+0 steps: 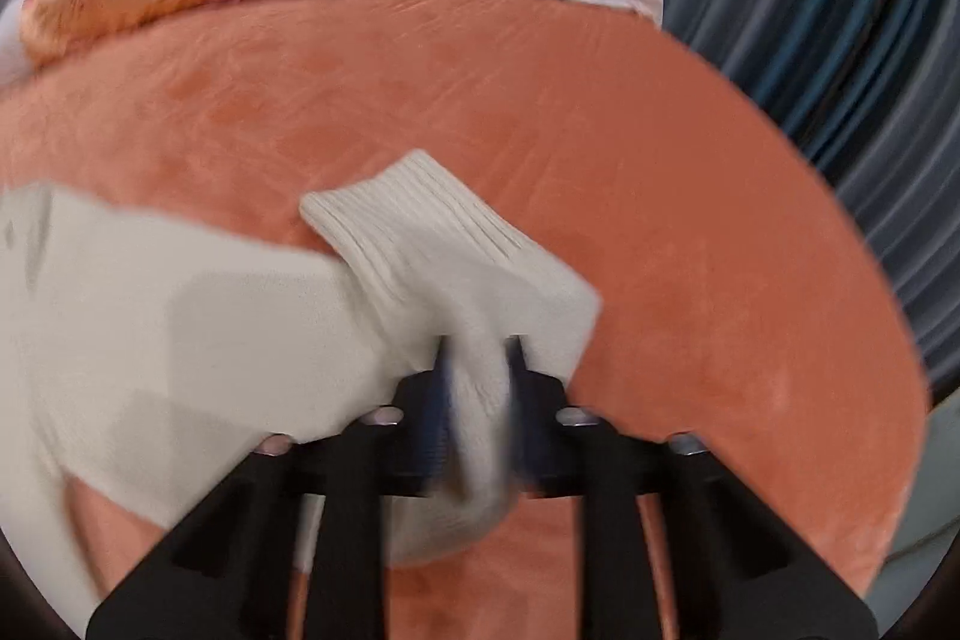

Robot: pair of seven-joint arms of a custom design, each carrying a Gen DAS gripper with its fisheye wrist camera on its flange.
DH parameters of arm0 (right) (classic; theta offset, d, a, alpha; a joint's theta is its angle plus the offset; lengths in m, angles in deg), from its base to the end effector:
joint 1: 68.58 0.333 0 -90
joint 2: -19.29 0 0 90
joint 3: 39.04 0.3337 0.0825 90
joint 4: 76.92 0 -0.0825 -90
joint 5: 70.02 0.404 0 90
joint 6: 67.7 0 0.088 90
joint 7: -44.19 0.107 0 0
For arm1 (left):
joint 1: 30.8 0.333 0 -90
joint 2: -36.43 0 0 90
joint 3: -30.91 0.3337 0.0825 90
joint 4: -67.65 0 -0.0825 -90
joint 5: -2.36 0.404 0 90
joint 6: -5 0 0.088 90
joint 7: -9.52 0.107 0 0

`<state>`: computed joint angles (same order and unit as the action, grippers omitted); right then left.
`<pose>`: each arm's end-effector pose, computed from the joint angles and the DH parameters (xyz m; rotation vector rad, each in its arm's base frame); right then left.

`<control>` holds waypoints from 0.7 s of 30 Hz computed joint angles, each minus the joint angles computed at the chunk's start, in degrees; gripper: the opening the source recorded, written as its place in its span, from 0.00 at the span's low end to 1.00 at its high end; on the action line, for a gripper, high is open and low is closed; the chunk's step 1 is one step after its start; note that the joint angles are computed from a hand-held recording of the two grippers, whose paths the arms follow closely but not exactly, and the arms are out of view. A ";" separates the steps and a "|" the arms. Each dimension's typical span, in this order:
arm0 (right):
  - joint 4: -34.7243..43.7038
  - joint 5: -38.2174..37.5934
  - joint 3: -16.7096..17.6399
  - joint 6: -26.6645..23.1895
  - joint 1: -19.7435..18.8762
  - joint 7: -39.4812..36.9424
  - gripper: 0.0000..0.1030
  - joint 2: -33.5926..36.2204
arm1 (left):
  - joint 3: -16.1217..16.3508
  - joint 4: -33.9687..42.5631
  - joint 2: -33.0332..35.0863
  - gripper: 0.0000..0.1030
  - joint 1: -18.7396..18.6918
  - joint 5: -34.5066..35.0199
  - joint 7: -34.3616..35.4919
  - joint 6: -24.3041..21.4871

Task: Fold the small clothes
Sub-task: 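Grasp a cardigan sleeve cuff with the right gripper and lift it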

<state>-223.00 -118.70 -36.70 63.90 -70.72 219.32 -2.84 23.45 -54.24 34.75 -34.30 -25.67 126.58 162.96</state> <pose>0.4375 -0.0145 0.4279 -0.8906 2.7344 -1.0233 0.5887 -0.0948 0.5020 -1.6213 2.1339 -0.8992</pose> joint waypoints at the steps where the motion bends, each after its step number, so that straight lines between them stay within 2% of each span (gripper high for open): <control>1: -0.08 -2.48 0.40 3.48 -0.79 2.89 0.12 -0.52 | -0.16 0.04 -0.04 0.94 -0.18 0.08 0.30 0.13; 2: 1.85 -3.79 2.06 5.60 -1.31 4.99 0.12 0.54 | -0.34 0.27 0.02 0.94 -0.40 0.28 0.64 0.40; 3: 3.04 -7.79 1.82 8.47 -0.08 8.78 0.11 0.99 | -0.42 0.54 0.16 0.94 -0.55 0.20 1.08 0.66; 4: 5.10 -14.07 0.12 12.16 3.15 13.90 0.11 1.63 | -0.51 0.90 0.32 0.94 -0.70 0.11 1.40 0.86; 5: 6.78 -18.57 -2.62 13.30 7.88 17.39 0.11 2.09 | -0.54 1.44 0.54 0.94 -0.82 -0.40 1.91 0.83; 6: 9.60 -23.16 -3.98 16.23 10.61 20.48 0.11 3.95 | -0.57 2.21 0.80 0.94 -0.94 -1.77 2.69 0.62; 7: 13.13 -27.68 -3.69 20.17 11.35 24.96 0.11 6.79 | -0.59 2.71 0.99 0.94 -0.98 -2.56 2.92 0.42; 8: 18.13 -33.67 -1.41 27.30 10.13 29.65 0.11 11.21 | -0.54 3.66 1.34 0.94 -0.95 -4.10 3.23 -0.28; 9: 23.13 -35.86 2.16 33.38 6.91 30.66 0.11 15.98 | -0.53 4.22 1.53 0.94 -0.89 -5.07 3.25 -0.83; 10: 28.14 -36.79 5.74 37.12 4.45 31.68 0.11 20.84 | -0.50 4.86 1.78 0.94 -0.77 -6.01 3.21 -1.39; 11: 32.76 -38.41 7.67 39.52 4.00 31.82 0.12 25.58 | -0.46 5.62 2.14 0.94 -0.63 -6.87 3.01 -2.03; 12: 36.64 -36.10 7.81 41.48 5.41 28.13 0.13 30.22 | -0.40 6.47 2.58 0.94 -0.42 -7.79 2.87 -2.89; 14: 42.41 -20.75 7.65 44.07 9.03 11.03 0.16 39.75 | -0.27 8.52 4.00 0.94 0.16 -8.85 2.64 -5.49; 15: 43.98 -11.65 7.76 44.02 10.85 1.69 0.16 43.53 | -0.29 9.45 4.79 0.94 0.39 -8.57 1.98 -6.63; 16: 44.70 -6.52 9.31 42.78 10.68 -3.63 0.16 45.53 | -0.25 10.97 6.06 0.94 0.82 -8.81 1.70 -8.77; 17: 44.54 -4.58 9.34 41.13 11.95 -4.93 0.16 46.63 | -0.30 12.40 7.32 0.94 1.24 -9.03 1.32 -10.54; 18: 43.67 -5.21 7.36 41.64 13.71 -2.59 0.19 46.41 | -0.46 13.41 8.34 0.94 1.60 -9.34 1.13 -11.51; 19: 42.51 -8.41 3.39 43.36 17.32 3.75 0.19 45.64 | -0.65 14.55 9.52 0.94 1.90 -9.41 0.97 -12.41; 21: 38.65 -22.28 -6.62 47.50 24.87 23.75 0.23 41.27 | -0.97 16.77 12.11 0.94 2.16 -8.12 -0.69 -13.43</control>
